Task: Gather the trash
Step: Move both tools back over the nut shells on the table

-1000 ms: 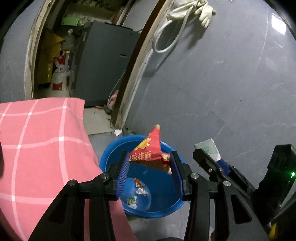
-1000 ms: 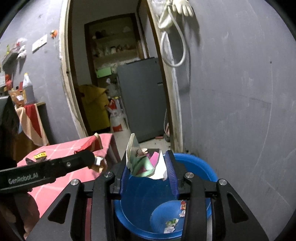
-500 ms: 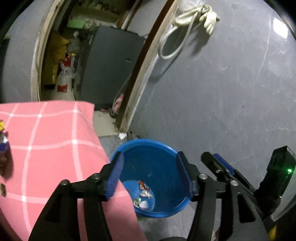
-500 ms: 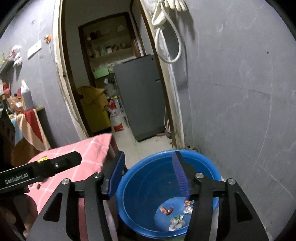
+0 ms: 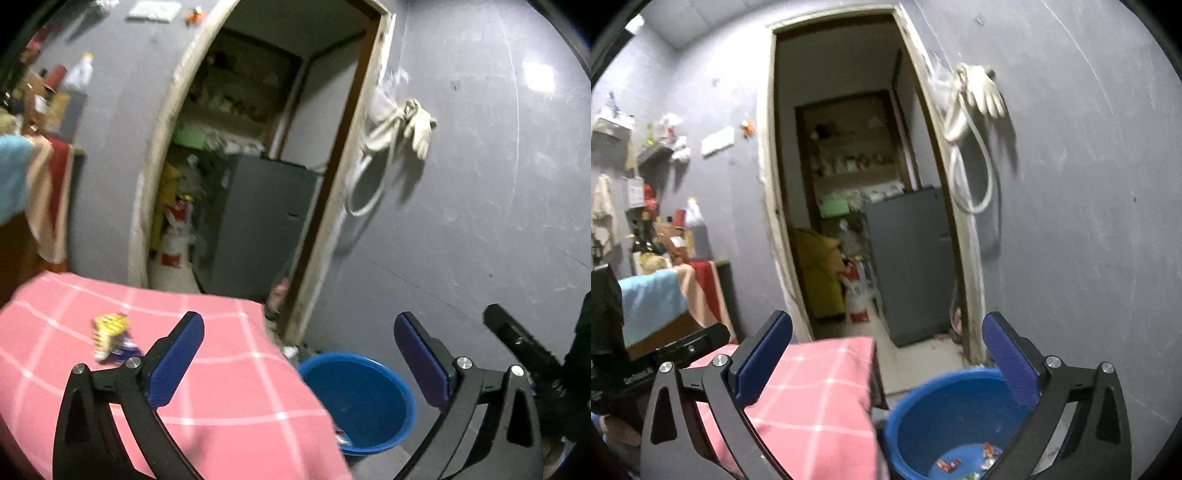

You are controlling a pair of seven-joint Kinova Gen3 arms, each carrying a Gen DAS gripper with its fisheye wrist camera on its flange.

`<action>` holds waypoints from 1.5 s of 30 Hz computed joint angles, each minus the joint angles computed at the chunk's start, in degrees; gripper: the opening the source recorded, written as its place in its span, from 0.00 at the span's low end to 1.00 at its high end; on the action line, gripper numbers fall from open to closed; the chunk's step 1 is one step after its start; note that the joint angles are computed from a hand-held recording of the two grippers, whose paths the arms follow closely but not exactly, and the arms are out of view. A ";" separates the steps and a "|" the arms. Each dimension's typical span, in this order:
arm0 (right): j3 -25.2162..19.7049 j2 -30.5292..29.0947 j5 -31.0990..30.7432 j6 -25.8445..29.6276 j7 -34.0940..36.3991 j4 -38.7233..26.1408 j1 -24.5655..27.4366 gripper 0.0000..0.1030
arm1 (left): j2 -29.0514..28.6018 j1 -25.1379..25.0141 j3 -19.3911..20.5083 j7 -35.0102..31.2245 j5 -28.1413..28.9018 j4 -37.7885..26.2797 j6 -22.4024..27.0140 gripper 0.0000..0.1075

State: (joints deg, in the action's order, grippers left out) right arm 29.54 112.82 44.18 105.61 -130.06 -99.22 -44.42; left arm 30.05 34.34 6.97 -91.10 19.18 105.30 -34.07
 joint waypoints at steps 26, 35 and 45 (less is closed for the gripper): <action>-2.68 -0.51 -7.39 -14.41 -1.08 12.84 -7.49 1.00 | -5.71 0.67 0.07 -9.86 17.13 27.40 -28.47 0.94; -6.91 -1.97 -15.96 -15.03 -0.57 20.64 -7.84 1.00 | -3.18 -2.77 -1.10 -7.55 15.17 27.84 -25.17 0.94; -11.29 -6.74 -24.82 -17.22 0.66 34.06 -7.09 1.00 | -2.83 -6.90 -2.97 -9.69 12.52 21.38 -9.57 0.94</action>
